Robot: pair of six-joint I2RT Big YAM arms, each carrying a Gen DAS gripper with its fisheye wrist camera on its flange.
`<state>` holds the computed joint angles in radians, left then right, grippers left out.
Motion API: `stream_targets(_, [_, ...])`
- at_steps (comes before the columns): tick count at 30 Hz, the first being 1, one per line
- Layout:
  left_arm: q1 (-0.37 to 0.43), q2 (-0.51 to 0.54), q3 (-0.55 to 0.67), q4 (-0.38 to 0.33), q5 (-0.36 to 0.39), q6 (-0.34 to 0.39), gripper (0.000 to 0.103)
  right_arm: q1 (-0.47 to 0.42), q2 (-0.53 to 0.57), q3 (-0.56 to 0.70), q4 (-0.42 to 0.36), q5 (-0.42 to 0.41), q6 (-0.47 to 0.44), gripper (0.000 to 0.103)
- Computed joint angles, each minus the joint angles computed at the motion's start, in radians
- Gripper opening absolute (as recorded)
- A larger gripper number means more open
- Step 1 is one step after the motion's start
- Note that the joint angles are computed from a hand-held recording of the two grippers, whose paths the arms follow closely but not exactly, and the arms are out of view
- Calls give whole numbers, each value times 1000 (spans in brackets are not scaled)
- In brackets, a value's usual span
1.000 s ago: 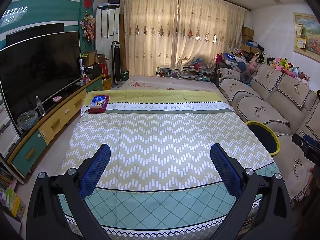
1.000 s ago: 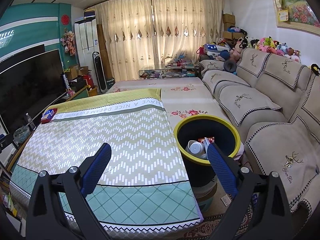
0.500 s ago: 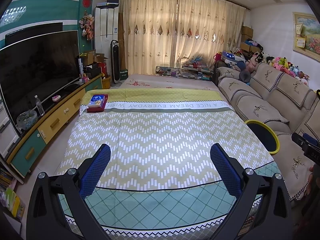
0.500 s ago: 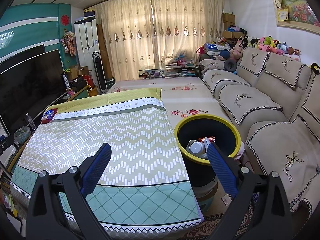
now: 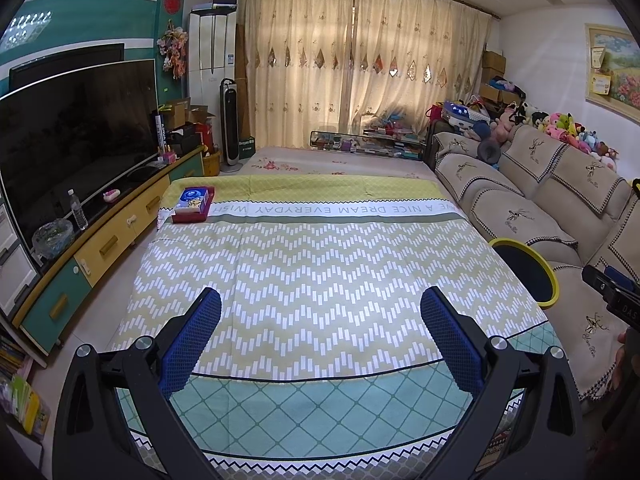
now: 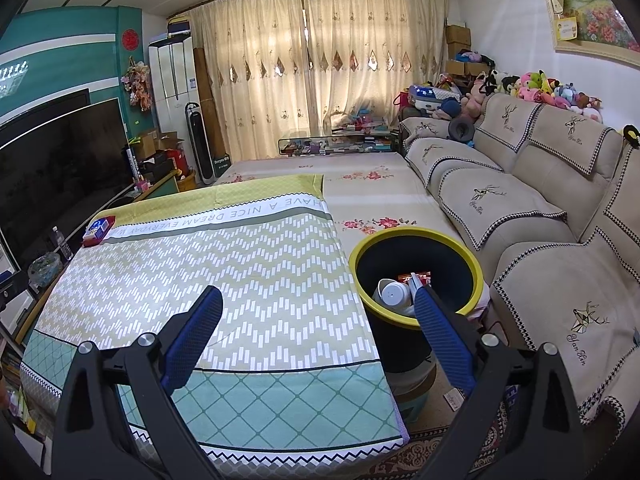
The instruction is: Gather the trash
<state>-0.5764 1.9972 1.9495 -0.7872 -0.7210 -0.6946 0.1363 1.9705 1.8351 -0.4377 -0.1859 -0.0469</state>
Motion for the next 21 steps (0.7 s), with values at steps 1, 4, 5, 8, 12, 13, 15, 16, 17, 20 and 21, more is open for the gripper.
stream_targets(1, [0,0,0,0,-1,0,98,0,0,1,0,0,0,92])
stream_targets(4, [0,0,0,0,-1,0,98,0,0,1,-1,1,1,92])
stream_targets(5, [0,0,1,-1,-1,0,98,0,1,1,-1,1,1,92])
stream_targets(8, [0,0,1,0,0,0,98,0,1,2,-2,0,0,92])
stream_targets(12, [0,0,1,-1,0,0,98,3,1,-1,-2,-2,0,92])
stream_targets(13, [0,0,1,-1,0,-1,98,2,2,2,-3,-1,-1,92])
stream_targets(15, [0,0,1,-1,0,-1,98,4,2,-1,-1,1,1,92])
stream_targets(16, [0,0,1,0,2,-1,98,4,2,-1,-2,0,1,92])
stream_targets(17, [0,0,0,1,3,-2,98,4,1,-2,-2,1,1,92])
stream_targets(20, [5,3,-1,9,21,0,98,2,3,4,-5,-1,0,92])
stream_targets(21, [6,6,1,8,26,-1,98,4,2,0,-3,0,1,92])
